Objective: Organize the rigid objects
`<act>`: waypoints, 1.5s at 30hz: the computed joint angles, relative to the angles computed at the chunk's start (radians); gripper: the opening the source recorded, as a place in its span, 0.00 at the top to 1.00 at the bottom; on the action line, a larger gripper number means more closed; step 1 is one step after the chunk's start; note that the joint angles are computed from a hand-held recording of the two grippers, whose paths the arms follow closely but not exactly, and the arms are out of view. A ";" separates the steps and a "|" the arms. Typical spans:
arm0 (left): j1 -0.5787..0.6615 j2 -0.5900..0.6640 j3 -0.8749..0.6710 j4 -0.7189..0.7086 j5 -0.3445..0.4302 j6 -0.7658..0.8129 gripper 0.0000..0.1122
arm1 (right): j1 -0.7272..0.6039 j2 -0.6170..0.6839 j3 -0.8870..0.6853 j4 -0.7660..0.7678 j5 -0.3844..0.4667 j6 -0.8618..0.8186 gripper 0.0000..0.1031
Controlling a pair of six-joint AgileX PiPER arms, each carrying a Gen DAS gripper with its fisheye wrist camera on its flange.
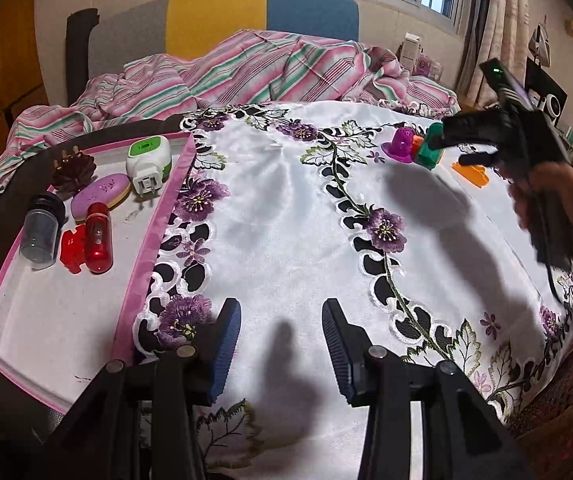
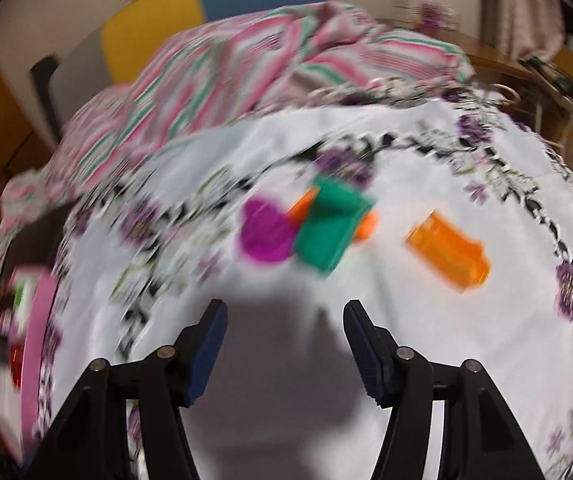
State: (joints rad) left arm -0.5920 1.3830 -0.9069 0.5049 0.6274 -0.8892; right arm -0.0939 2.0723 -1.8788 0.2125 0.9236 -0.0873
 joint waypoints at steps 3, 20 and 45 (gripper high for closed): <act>0.011 -0.006 0.001 -0.009 -0.003 0.020 0.62 | -0.007 0.117 -0.174 -0.045 0.062 0.076 0.41; 0.047 -0.004 0.038 -0.037 -0.058 0.011 0.62 | -0.018 0.154 -0.191 -0.009 0.081 0.048 0.66; 0.011 0.010 0.040 -0.208 -0.168 0.164 0.62 | -0.134 -0.038 0.054 -0.180 -0.169 -0.059 0.26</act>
